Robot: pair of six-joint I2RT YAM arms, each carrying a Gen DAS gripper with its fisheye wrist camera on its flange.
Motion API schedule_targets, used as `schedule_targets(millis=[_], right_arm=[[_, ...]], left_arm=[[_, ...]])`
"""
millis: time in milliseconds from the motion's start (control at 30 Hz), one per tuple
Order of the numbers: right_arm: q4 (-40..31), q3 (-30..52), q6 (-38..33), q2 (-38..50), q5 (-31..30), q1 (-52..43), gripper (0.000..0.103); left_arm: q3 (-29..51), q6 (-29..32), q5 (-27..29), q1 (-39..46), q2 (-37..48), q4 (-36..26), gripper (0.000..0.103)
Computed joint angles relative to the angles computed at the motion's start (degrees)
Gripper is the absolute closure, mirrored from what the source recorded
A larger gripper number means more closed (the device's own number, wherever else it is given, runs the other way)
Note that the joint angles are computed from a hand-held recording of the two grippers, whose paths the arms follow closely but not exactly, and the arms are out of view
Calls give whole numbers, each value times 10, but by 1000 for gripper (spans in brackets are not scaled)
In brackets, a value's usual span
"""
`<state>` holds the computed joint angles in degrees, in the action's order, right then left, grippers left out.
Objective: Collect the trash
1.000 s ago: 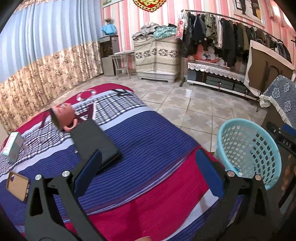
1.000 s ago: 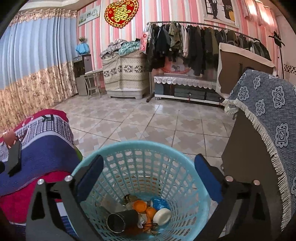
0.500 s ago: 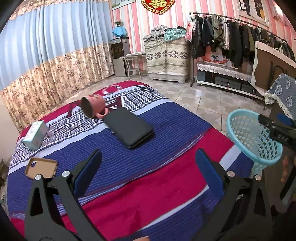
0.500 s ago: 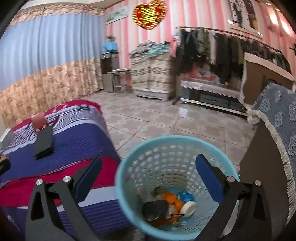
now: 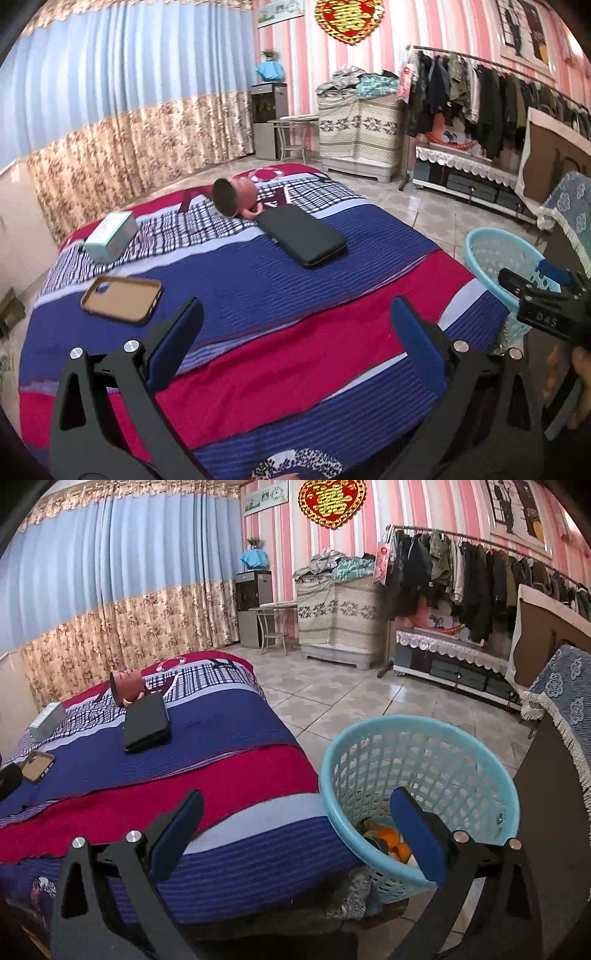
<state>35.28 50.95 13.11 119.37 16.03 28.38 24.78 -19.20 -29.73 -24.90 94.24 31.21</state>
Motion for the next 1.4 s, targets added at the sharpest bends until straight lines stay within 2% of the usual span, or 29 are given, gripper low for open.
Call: schedule_targets(millis=[267,433,700,1067,1400], right_arm=[[46,-73,1,-59,52,45,5],[73,-101,-8,-90,82,70,5],[71,-101,-10,-95,78,82,5],[94,-107,-22,-95,89,103,5],[107,-110,-27,-91,99,108,5]], left_arm=[[-45,-27,-26,-2,-5,61,5],[-55,-28,-40,-19,-14,67,5],[-92,-13,-78,-39,-54,97,5],[-109,-9,-73,-35,-78,107,5],[-106,-5,-95,-50,-92,101,5]])
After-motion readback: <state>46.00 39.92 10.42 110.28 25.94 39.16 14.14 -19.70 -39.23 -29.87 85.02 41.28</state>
